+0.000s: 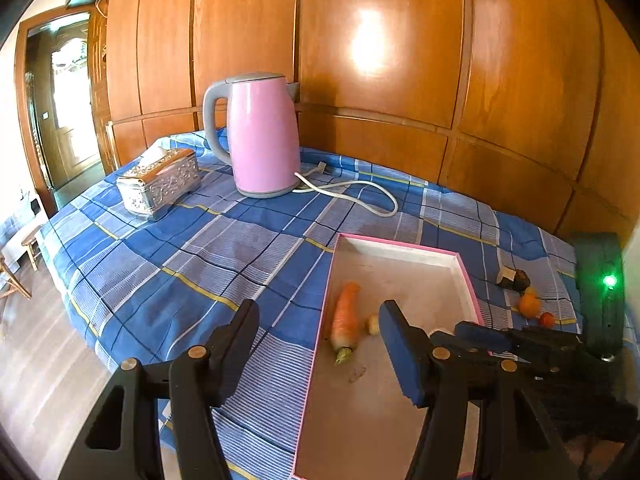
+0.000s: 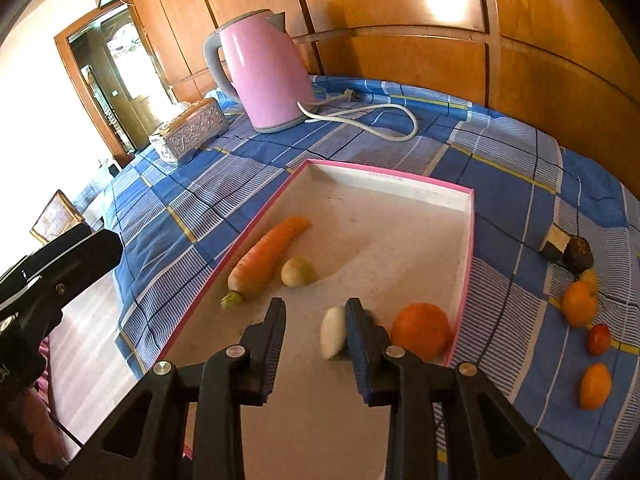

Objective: Organize fruits
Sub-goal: 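Lower the eggplant slice into the tray and open the right tool, then move the right tool to the second orange and grasp it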

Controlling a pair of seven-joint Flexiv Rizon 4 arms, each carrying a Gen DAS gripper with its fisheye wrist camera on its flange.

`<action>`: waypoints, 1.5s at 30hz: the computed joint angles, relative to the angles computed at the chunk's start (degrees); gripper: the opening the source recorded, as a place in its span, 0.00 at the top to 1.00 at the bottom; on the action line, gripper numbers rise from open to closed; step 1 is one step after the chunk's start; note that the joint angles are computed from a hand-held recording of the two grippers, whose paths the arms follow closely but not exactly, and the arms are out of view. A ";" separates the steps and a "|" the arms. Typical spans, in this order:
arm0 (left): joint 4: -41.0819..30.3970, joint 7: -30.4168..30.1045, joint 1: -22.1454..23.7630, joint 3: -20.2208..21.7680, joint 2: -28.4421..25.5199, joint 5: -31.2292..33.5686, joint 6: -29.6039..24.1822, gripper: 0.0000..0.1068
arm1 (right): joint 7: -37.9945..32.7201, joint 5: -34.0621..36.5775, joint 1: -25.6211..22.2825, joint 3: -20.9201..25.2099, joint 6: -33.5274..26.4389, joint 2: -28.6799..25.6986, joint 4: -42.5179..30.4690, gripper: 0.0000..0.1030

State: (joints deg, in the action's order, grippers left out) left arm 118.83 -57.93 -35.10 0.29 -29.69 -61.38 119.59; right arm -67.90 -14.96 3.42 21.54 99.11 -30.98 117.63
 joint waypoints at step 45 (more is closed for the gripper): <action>-9.72 24.01 -6.77 -2.71 -3.61 -14.50 -7.22 0.33 | 5.42 18.99 11.27 -24.93 11.72 9.14 17.45 0.70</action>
State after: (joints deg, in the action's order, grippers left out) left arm 109.11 -33.92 -41.88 -2.41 -33.30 -75.88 112.38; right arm -62.48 4.04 14.68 -3.39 110.82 -21.84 135.08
